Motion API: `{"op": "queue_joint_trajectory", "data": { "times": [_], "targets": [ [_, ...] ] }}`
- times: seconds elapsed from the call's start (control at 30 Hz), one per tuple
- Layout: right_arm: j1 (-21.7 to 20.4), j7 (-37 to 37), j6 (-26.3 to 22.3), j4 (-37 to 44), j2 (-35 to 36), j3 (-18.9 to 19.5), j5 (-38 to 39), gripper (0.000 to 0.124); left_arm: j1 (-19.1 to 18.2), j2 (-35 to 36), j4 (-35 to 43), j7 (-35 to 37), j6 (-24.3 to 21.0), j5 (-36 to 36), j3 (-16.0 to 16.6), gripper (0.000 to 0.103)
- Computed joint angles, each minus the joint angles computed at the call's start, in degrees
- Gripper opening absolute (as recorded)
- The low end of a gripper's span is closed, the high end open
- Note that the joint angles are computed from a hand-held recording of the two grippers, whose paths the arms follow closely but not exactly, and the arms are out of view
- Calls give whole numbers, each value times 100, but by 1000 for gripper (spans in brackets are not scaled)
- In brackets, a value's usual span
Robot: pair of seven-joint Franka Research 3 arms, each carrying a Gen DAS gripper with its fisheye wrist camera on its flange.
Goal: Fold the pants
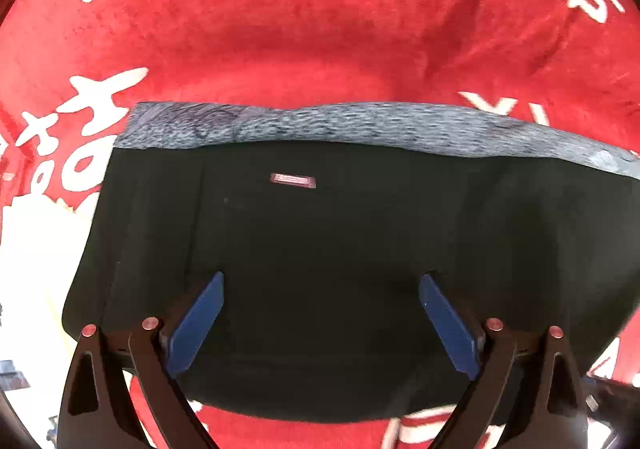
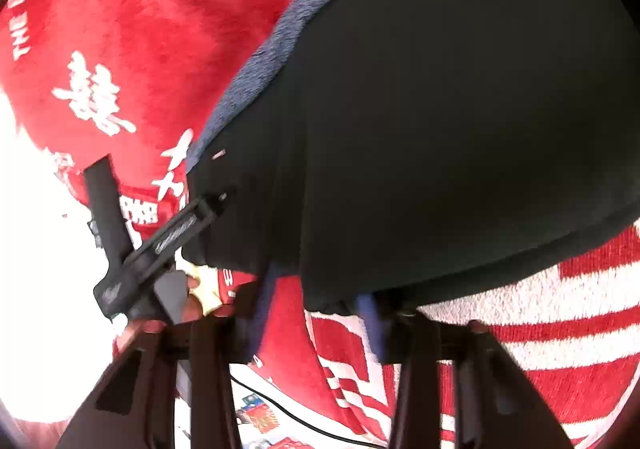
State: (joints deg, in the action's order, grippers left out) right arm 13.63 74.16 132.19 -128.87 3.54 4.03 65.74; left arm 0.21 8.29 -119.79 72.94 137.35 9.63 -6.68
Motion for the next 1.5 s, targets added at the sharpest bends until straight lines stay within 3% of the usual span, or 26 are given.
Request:
{"op": "queue_joint_trajectory", "data": {
  "times": [0.2,0.27,0.4,0.5,0.6,0.7,0.87,0.93,1.07,1.13,1.33,1.5],
  "targets": [
    [129,-98,220,-105,-437,22,-761,9,-155,-346,-398,661,28,-137,-168,98],
    [183,63,291,-210,-461,24,-1012,9,-283,-353,-613,511,-38,259,-179,98],
    [253,129,391,-332,-333,39,-1198,10,-397,-475,-994,63,375,902,-145,98],
    [166,199,-151,-252,-388,-58,-1282,23,-338,-485,-821,286,145,440,-129,98],
    [108,74,-355,-260,-709,-114,-1678,23,-214,-566,-640,232,298,216,-27,98],
    [63,-6,-34,-150,-963,-135,-2307,23,-83,-316,-185,-60,345,336,86,98],
    [-81,671,604,578,-329,-166,-3776,23,-12,522,686,-926,144,1059,313,98],
    [-118,889,725,813,-31,-207,-4174,23,-55,847,980,-1343,-80,1500,435,98],
    [-153,1455,540,1012,311,-278,-4778,23,223,969,988,-1595,84,1186,436,103],
    [-231,1356,644,863,272,-275,-4582,19,237,1002,1044,-1673,39,1308,472,103],
    [-359,1454,567,713,30,-347,-4690,23,287,918,1092,-1691,-228,1307,434,103],
    [-526,1357,500,400,-358,-432,-4653,23,252,417,729,-1054,-199,1043,158,103]
  ]
}}
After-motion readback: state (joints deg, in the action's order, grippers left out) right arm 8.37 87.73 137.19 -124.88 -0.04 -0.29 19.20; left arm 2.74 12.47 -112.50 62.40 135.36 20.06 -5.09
